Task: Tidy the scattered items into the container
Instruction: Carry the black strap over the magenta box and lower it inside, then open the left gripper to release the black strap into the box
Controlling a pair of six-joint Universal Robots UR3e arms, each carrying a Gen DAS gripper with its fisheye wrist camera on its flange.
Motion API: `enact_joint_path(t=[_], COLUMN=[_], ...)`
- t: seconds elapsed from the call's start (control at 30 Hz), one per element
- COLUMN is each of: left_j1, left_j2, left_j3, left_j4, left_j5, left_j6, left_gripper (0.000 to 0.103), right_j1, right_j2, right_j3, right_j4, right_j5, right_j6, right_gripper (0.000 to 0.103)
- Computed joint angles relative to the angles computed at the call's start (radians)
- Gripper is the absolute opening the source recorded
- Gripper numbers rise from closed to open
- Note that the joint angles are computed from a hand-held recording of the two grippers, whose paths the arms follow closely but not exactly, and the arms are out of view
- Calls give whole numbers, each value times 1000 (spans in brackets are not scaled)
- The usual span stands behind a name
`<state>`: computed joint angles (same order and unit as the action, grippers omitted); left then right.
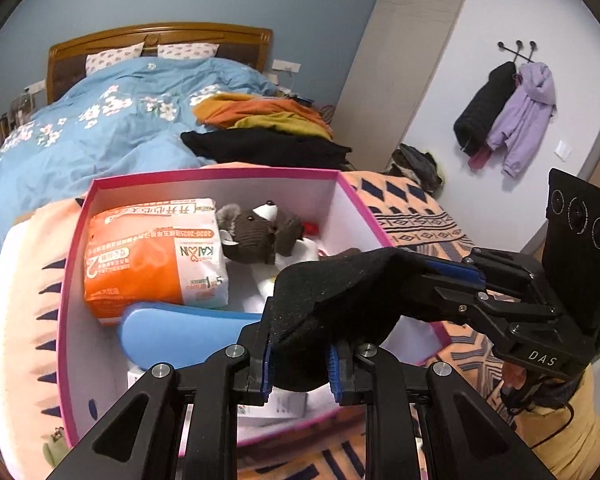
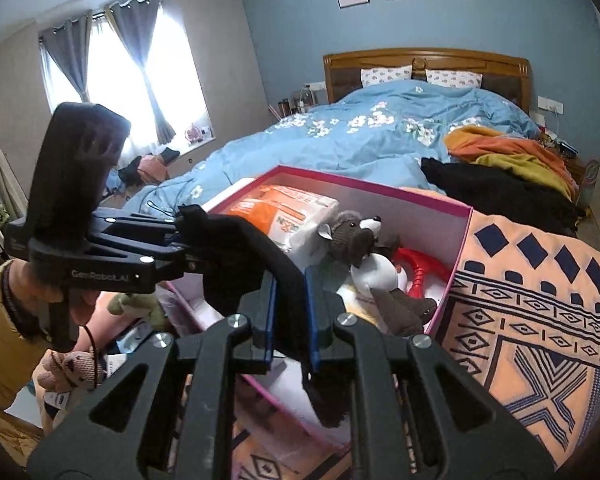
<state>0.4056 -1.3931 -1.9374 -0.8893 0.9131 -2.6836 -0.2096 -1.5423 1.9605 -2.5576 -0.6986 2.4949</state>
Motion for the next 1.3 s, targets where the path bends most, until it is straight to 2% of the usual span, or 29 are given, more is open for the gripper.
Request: enact_joint_path(t=[0.33,0.73,1.0,1.1,1.2,1.3], left_j1=[-91,-142,-140,-144,-148,-147], left_j2=[-205,-357,-371,-371,-359,-340], left_j3=[154,280,274,270,255,238], left_j4=[29,8,23,35,58,79], left_j5=[114,184,189,198,211,220], left_j6=[-104,-174,-193,-203,-212,-215], left_gripper=[20,20,24,24,24,25], right_j1=[83,166,190,202,202,202], right_j2=[181,327,376,378,375,365], right_j3=[-194,-362,-422,-421,-411,-395], right_j4=[8,23,39,26,9,-12], right_j5=[-151,-333,-390,-428,-433,-440], right_j6=[74,102,114,115,118,122], right_gripper=[15,15,15,20,21,25])
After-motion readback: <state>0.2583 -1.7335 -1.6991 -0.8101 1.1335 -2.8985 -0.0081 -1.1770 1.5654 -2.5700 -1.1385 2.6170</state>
